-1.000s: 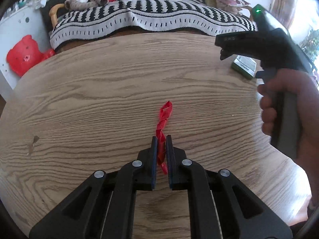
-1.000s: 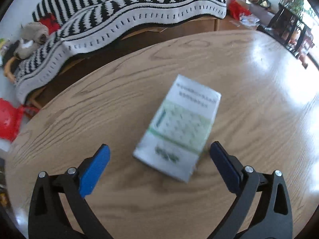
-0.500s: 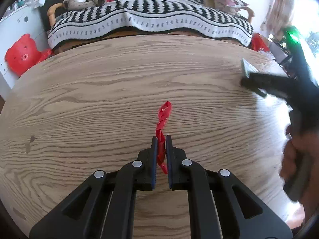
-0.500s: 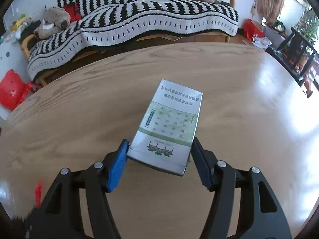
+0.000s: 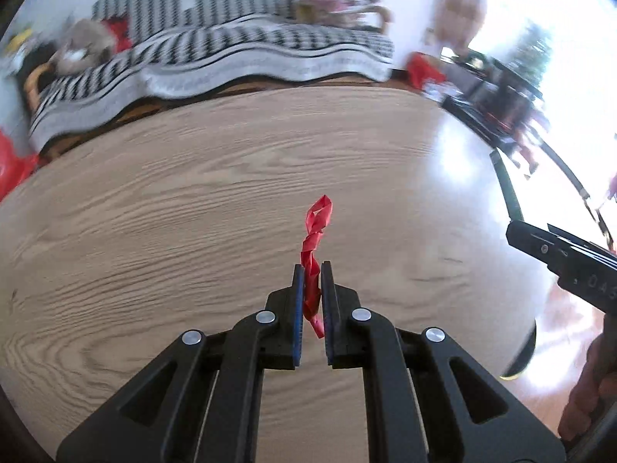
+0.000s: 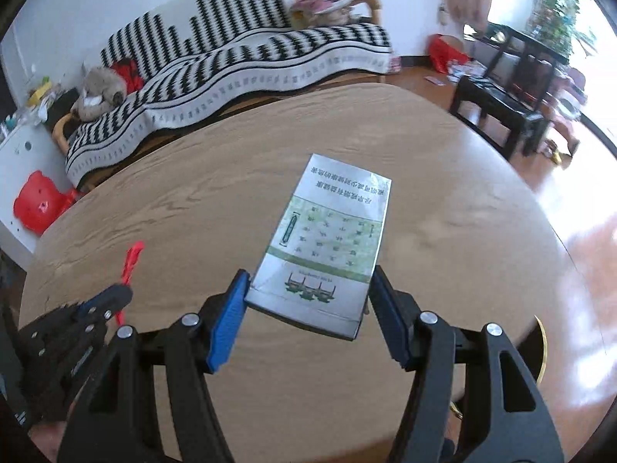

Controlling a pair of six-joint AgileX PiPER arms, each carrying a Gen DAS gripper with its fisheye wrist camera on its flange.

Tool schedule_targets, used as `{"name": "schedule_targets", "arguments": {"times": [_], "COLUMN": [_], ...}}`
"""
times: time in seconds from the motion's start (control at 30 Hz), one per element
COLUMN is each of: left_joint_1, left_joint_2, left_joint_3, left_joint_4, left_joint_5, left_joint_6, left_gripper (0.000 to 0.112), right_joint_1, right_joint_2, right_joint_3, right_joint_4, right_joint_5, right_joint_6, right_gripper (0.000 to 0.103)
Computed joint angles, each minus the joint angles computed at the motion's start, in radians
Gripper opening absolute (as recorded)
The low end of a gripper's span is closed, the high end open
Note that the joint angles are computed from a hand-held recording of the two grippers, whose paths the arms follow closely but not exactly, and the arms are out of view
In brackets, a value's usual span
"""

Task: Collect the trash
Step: 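Carry red strip and paper packet over the black bin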

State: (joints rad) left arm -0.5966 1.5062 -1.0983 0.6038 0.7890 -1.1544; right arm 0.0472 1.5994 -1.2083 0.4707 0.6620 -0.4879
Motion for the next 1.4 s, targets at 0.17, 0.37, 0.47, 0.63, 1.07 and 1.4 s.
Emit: {"name": "schedule_targets", "arguments": {"times": [0.17,0.37,0.47,0.63,1.07,1.4], "left_joint_1": [-0.172,-0.265,-0.293,-0.341,-0.350,-0.335], "left_joint_2": [0.159,0.348,0.442,0.596,0.851,0.890], "left_joint_3": [-0.176,-0.413,-0.544,-0.747,-1.053,-1.098], "left_joint_4": [0.056,0.004,-0.040,-0.112,-0.380,-0.433], "left_joint_5": [0.041,0.039,0.036,0.038,0.032,0.028], "left_joint_6": [-0.016,0.058,0.111,0.205,0.465,0.497], "left_gripper": [0.008,0.008,0.008,0.008,0.008,0.008], "right_joint_1": [-0.272,-0.560,-0.679,-0.794,-0.872,-0.862], "right_joint_2": [-0.071,-0.013,0.054,0.166,0.388,0.391], "right_joint_3": [0.083,0.054,-0.004,-0.107,-0.341,-0.349], "right_joint_4": [0.140,0.225,0.244,0.236,0.158,0.156], "right_joint_5": [0.061,0.158,0.213,0.275,0.416,0.417], "right_joint_6": [-0.258,-0.453,-0.499,-0.512,-0.366,-0.352], "right_gripper": [0.062,0.062,0.062,0.062,0.062,0.062]}}
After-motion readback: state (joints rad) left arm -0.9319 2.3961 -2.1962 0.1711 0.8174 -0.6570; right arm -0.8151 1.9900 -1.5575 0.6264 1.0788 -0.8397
